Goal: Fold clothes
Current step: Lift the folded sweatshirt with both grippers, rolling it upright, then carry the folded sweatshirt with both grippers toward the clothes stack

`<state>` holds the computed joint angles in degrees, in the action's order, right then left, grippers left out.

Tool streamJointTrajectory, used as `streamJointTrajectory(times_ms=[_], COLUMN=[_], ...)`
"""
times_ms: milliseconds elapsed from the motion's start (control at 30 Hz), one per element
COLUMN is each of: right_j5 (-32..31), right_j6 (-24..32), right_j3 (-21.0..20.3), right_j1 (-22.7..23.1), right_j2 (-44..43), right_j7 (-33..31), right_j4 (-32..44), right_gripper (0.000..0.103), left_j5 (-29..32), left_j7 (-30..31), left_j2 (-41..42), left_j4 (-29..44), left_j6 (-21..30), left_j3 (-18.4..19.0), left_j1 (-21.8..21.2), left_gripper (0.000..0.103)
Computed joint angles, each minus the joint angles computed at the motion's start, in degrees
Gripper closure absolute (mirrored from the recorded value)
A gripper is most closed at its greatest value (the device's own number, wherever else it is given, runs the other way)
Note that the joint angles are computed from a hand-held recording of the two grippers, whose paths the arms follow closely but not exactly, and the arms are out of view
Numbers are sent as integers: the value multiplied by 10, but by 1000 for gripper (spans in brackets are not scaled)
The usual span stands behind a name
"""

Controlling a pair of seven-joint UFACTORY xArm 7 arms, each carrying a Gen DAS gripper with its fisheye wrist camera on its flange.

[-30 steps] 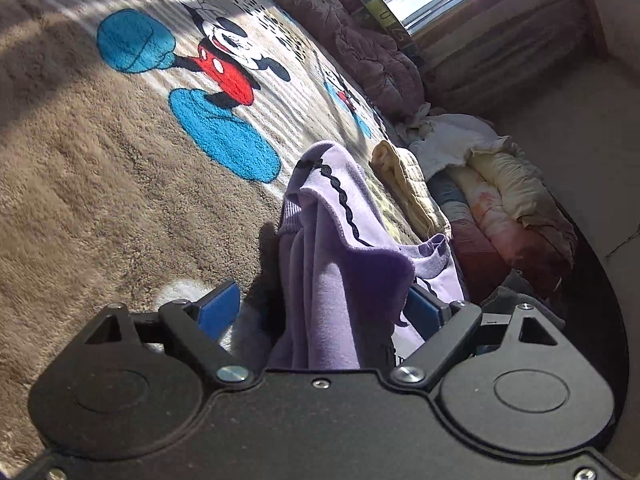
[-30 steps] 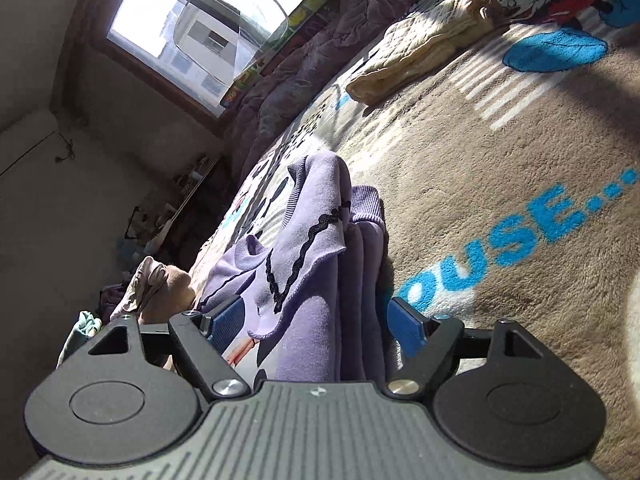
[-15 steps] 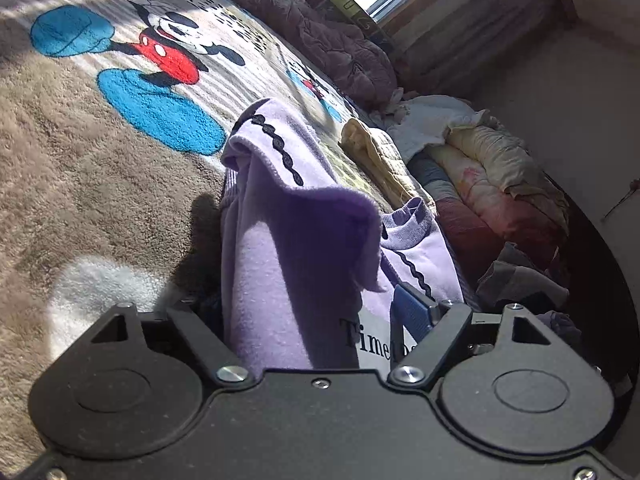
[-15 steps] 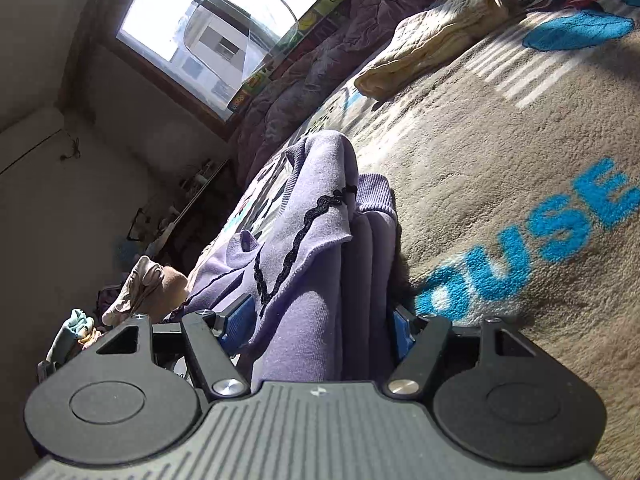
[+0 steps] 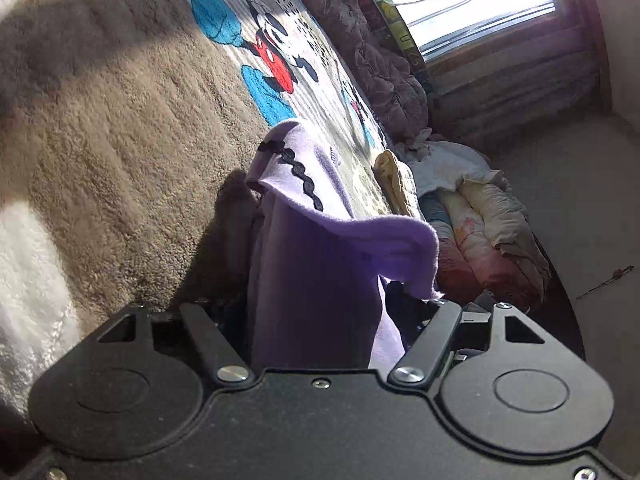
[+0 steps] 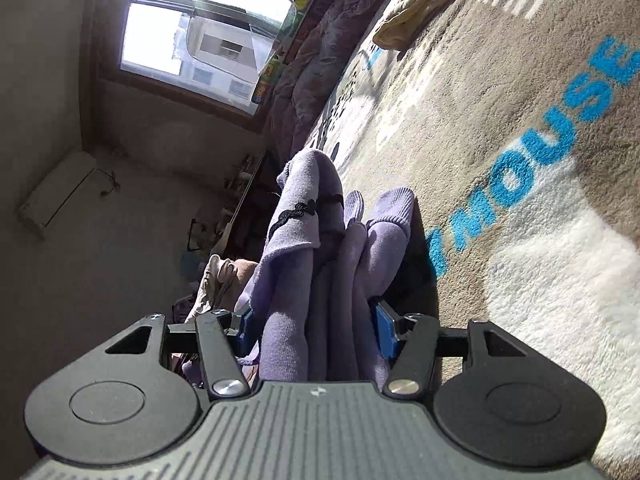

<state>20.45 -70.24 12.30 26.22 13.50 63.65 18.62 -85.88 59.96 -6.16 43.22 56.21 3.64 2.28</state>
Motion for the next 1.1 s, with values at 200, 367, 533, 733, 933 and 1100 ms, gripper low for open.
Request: streamJointTrajectory(times_ms=[200,367,533,733,933,1100], right_j5=[130,177,164,77,-26,-75], right_j6=[90,47,41,5,-110,-170], right_j3=[21,30,22,11,1,1], right_j1=[59,91,90,59,17,-3], right_j2=[-28,7,19,41,89,103], right_j7=[-143,-157,-171,-119,-33,-8], right_j4=[23,31,37,31,32,53], right_gripper=[31,31,33,50,62,62], left_j5=[2,8,26,4,-15,-31], left_j7=[45,70,55,70,35,41], left_j2=[-13,-24,-31,-17,15,-2], left_j4=[-15,-24,-29,-30,-15,-3], left_j6=[-9,-36,-34,-5,114,163], left_j3=[5,-2,-1,9,33,43], left_j1=[2,-6,-15,-17,30,59], left_gripper=[24,25,31,47,55,58])
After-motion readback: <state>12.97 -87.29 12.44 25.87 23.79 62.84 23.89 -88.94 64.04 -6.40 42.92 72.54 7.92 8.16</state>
